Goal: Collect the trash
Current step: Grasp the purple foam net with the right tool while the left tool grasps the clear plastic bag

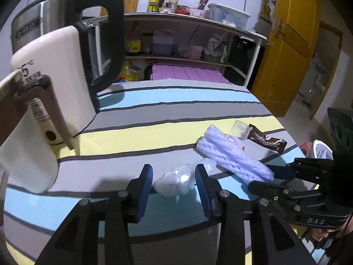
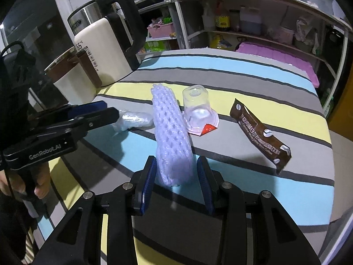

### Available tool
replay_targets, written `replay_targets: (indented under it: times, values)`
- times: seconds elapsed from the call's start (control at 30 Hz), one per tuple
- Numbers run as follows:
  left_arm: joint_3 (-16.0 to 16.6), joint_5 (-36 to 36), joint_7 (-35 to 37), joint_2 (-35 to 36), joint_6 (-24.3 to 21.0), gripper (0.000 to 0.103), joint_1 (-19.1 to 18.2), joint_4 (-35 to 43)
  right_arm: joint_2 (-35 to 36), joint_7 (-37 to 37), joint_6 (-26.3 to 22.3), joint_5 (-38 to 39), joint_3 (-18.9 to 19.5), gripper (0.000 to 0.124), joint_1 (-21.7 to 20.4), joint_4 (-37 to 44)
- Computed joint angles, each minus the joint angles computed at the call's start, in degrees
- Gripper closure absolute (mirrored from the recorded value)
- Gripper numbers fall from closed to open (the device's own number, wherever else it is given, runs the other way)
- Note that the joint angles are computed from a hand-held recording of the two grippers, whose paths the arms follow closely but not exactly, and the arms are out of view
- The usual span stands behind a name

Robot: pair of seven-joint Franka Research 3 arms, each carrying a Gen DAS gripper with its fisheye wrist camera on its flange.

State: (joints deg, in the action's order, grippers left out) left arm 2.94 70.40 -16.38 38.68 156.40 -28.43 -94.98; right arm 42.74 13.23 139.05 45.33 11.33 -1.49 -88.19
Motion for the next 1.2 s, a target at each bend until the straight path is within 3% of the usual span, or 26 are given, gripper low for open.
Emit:
replay_targets:
  times: [0.1,0.4,0.57,0.7,0.97,1.2]
  values:
    - [-0.62,-1.21,2.50,1.15,1.53,0.057,0.97,0.97,0.36,-0.05,-0.30,-0.03,0.10,0.097,-0.12,0.48]
    - [0.52,-5.21,7.10,2.87,4.49,0.057,-0.42,2.33,-2.05,-1.68,-0.72,2.80,0.32,0.100,-1.91,-2.54]
    - [0.74,-7.13,8.84,3.46,2.91,0.068,-1.76,3.23,-4.00,-3.45,-1.03,4.57,-0.10,0.100,-2.55,-5.07]
    - [0.76,-7.98,9.82,3.75,1.03,0.071,-3.06,3.92,-5.09,-4.58,-1.18,5.86,-0.52,0.100,-2.77,-6.37]
    - [1.56,-4.13,1.23,1.66,-1.76,0.073,-6.42,2.00,-7.71,-6.76,-1.43,8.63,-1.43,0.100,-3.81,-9.47]
    - [-0.83,-0.30,-6.93,-0.88,-5.99,0.073,-7.95,0.00,-11.27,-9.57,-2.12,12.43,-2.57,0.100,-5.31,-13.25]
